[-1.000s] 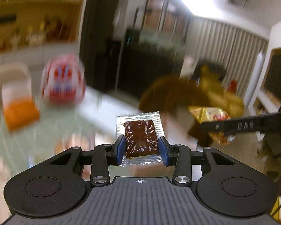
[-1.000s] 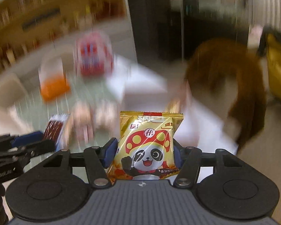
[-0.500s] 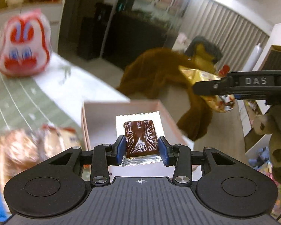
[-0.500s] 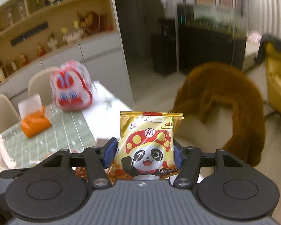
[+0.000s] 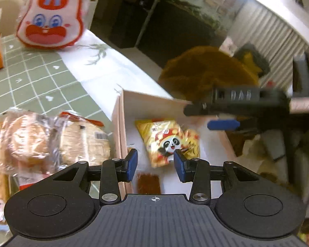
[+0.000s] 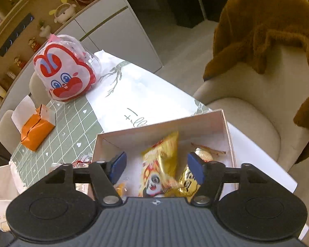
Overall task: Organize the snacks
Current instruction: 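Lift both snacks over the pink box and release them inside, then grasp long cream wafer stick with left tool while right tool grasps round bread bun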
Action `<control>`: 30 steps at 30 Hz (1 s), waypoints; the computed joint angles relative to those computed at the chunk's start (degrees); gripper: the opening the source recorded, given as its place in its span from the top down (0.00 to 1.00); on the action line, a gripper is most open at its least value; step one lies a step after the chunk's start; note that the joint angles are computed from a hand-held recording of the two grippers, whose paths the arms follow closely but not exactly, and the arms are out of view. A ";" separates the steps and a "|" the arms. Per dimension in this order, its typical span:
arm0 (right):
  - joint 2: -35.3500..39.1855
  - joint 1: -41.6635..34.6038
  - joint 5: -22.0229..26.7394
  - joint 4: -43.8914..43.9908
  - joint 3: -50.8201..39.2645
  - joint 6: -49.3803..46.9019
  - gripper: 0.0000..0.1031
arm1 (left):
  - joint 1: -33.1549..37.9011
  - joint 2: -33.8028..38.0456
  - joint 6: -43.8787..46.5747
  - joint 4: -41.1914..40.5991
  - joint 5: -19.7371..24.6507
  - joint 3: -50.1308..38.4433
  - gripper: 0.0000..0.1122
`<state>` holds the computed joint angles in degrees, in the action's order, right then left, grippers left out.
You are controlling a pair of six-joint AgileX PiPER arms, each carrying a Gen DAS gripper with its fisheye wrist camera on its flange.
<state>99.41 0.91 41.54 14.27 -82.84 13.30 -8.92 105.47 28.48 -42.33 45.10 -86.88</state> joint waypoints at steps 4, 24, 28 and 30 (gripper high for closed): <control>-3.06 5.84 1.42 -16.20 1.19 10.87 0.33 | 6.28 -4.48 7.02 -5.39 -2.32 4.70 0.62; -12.33 32.64 6.31 -34.04 11.66 35.75 0.32 | 18.06 -4.40 7.42 8.43 -6.64 15.20 0.63; -11.29 36.55 7.41 -38.45 11.14 40.65 0.32 | 21.72 -7.98 9.78 4.57 -1.73 18.84 0.68; -9.99 38.10 8.32 -39.77 9.74 42.22 0.32 | 22.97 -10.71 11.67 3.25 0.80 21.52 0.68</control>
<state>89.41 39.01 49.86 -25.50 -73.09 55.51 14.05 94.76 40.15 -39.08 45.90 -65.35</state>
